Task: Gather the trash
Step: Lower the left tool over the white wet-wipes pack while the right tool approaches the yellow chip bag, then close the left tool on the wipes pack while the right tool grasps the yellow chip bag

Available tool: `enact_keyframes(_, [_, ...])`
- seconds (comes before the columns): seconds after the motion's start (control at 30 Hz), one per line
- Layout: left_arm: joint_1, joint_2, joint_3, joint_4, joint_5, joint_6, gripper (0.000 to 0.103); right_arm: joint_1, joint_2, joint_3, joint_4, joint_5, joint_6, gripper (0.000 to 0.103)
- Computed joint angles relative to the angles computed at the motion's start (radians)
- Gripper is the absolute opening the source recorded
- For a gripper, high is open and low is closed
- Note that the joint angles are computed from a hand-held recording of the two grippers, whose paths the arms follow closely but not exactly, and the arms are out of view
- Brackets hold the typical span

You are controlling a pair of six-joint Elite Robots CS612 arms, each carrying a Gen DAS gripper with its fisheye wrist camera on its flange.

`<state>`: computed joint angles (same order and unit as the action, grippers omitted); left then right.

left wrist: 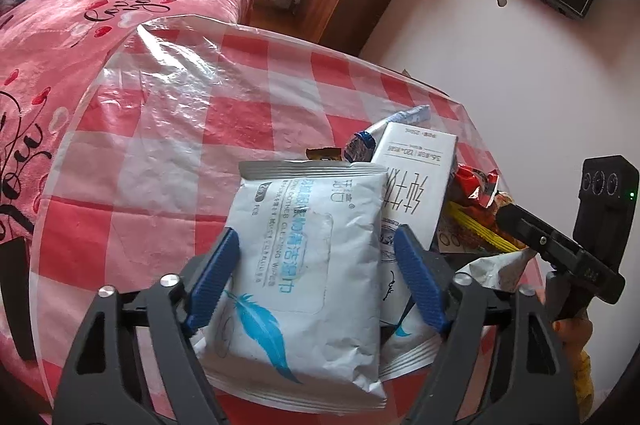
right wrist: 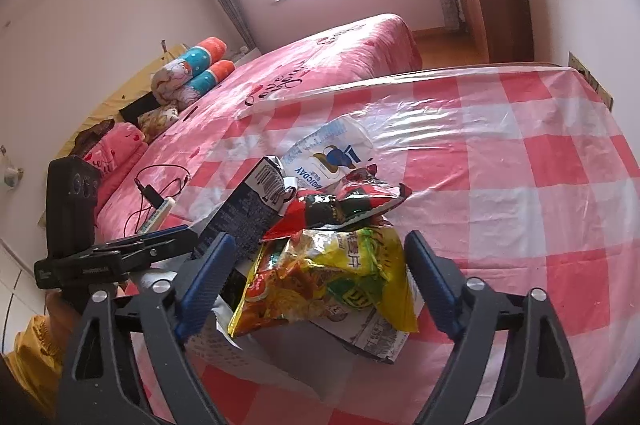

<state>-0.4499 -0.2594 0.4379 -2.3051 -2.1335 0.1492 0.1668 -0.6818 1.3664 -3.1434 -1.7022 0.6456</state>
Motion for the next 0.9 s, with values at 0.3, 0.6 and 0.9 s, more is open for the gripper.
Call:
enact_keyframes(0.3, [-0.012,-0.05,0.097,-0.093,0.06,0.002,0.054,0.009,-0.001,-0.003,0.034,-0.04,-0.033,0.073])
enact_keyframes(0.6, [-0.019,-0.055,0.093,-0.071,0.136,0.061,0.081,0.001,0.001,0.008,0.009,-0.008,-0.006,0.079])
enact_keyframes(0.9, [-0.001,0.011,-0.032,0.049,0.07,0.028,0.089,0.013,0.01,-0.01,0.02,-0.036,-0.053,0.087])
